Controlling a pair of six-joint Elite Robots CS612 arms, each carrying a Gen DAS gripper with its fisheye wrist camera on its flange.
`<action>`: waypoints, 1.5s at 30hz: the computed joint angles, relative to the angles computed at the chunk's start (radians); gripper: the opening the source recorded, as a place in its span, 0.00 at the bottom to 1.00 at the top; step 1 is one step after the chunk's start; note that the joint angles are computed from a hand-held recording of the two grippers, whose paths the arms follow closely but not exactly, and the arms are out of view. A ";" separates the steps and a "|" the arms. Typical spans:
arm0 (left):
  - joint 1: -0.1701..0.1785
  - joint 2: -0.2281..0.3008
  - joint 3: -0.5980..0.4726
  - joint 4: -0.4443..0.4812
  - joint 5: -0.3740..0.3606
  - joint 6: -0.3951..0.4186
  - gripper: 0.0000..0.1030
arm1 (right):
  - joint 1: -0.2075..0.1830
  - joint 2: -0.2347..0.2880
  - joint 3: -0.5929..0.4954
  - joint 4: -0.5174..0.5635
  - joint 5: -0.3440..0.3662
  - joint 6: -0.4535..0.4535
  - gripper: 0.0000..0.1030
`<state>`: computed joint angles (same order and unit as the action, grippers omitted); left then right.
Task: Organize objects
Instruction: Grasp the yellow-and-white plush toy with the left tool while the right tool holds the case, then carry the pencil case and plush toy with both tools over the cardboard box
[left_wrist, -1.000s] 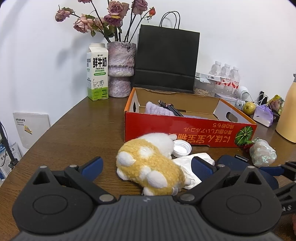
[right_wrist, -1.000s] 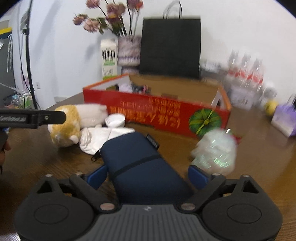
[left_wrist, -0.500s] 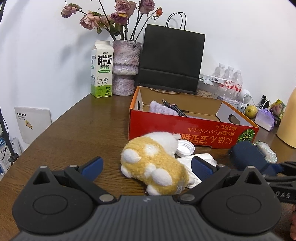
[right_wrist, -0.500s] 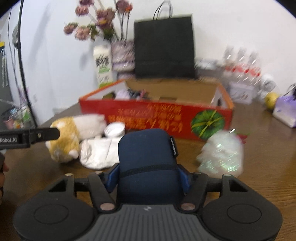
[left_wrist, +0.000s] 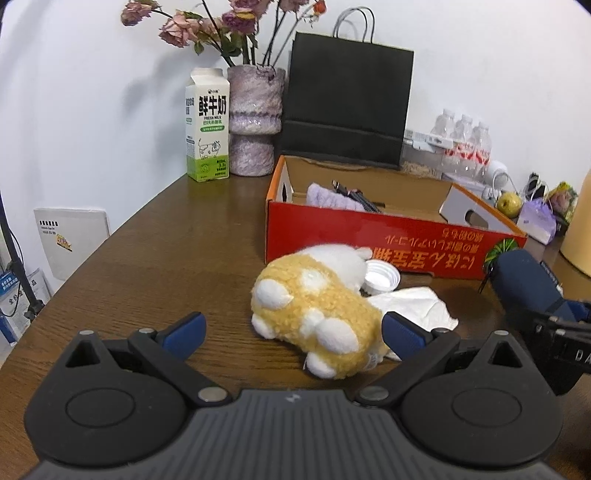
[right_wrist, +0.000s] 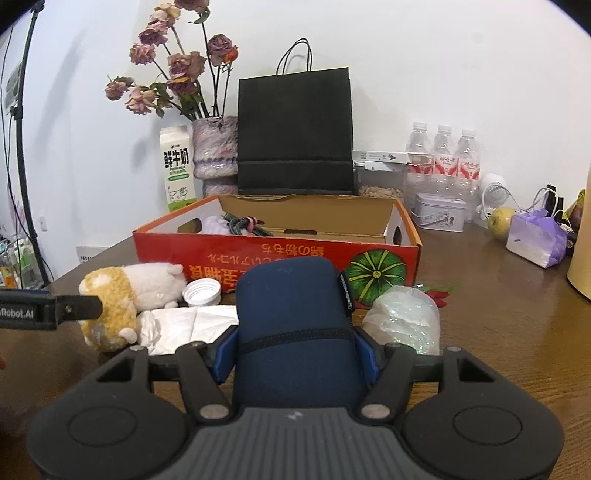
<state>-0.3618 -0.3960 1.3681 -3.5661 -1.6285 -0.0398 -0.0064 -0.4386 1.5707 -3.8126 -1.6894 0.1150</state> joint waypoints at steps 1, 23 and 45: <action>-0.001 -0.002 0.000 0.011 -0.001 0.012 1.00 | 0.000 0.000 0.000 0.000 -0.002 0.002 0.61; 0.006 0.017 -0.072 0.143 -0.007 -0.232 0.72 | -0.001 0.002 0.001 -0.008 0.002 0.014 0.61; 0.009 -0.013 -0.004 0.134 0.094 -0.168 0.85 | 0.001 0.006 0.002 -0.036 0.000 -0.001 0.61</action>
<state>-0.3524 -0.4091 1.3644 -3.4321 -1.5345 -0.2076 -0.0051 -0.4330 1.5724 -3.8487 -1.6891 0.1138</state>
